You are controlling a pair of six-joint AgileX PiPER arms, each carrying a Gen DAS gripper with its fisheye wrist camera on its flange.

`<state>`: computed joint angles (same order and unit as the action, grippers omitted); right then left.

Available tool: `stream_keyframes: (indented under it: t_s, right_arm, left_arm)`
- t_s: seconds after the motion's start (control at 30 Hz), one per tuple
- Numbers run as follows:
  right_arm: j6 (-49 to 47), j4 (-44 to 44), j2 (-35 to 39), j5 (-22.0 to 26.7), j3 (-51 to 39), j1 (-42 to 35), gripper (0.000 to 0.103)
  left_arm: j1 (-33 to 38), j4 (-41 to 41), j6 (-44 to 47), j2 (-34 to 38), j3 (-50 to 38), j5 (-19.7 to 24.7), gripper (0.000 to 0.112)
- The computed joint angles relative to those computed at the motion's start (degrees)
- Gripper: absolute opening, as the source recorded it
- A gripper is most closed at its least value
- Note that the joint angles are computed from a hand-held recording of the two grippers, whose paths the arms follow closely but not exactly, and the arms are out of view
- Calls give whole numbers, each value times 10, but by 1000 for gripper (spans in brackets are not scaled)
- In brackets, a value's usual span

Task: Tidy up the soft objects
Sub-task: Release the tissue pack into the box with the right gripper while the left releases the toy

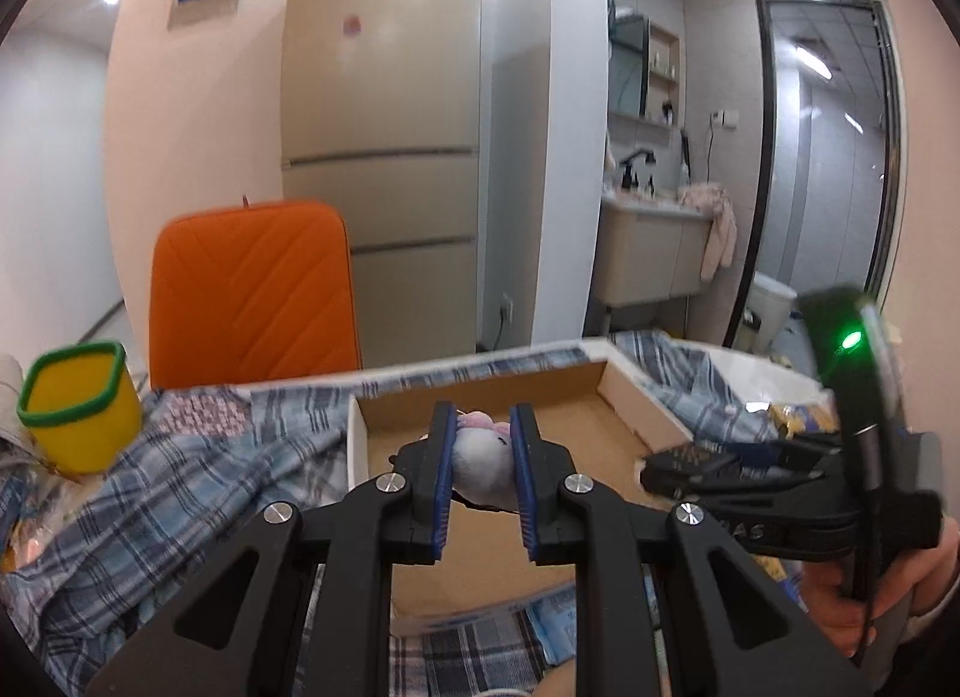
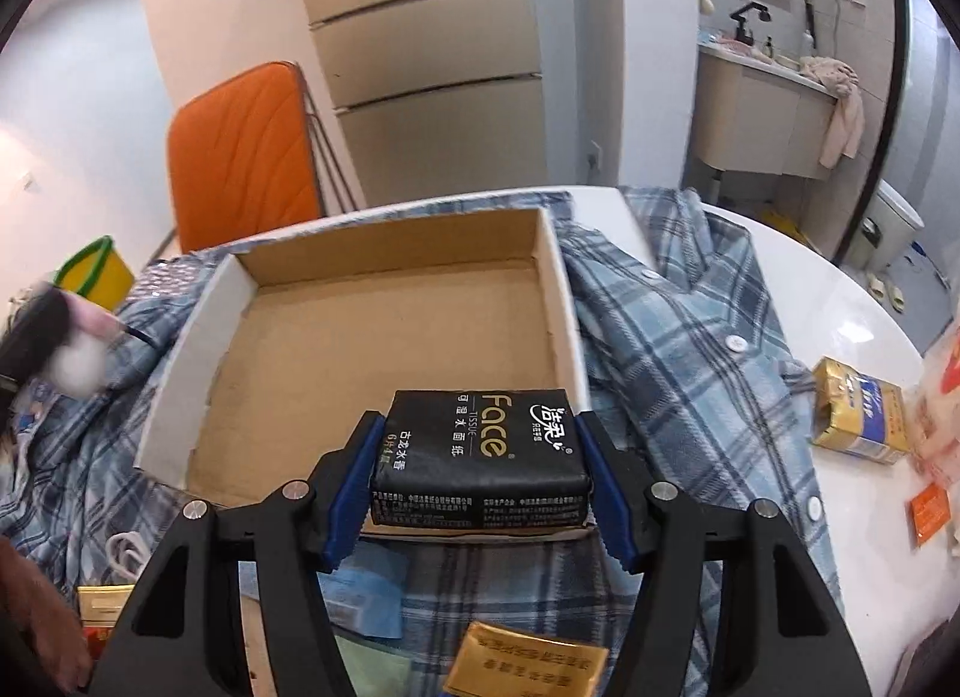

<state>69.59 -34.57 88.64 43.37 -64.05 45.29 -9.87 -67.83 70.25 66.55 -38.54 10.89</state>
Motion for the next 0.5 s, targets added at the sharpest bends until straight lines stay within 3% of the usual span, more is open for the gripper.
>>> stream_keyframes:
  t_s: [0.13,0.2,0.27,0.4,0.5]
  right_arm:
    - [54,-65,-1,-4,7,20,65]
    - [118,-117,10,17,11,33,65]
    - [119,-120,20,18,10,31,65]
    - [115,-122,24,9,10,31,65]
    - [131,-138,15,2,19,33,70]
  left_arm:
    - [-20,72,-74,33,-7,-43,17]
    - [-5,99,-107,56,-21,-15,17]
    - [6,118,-131,70,-30,4,17]
    - [15,106,-122,70,-29,12,17]
    - [12,177,-194,70,-32,12,21]
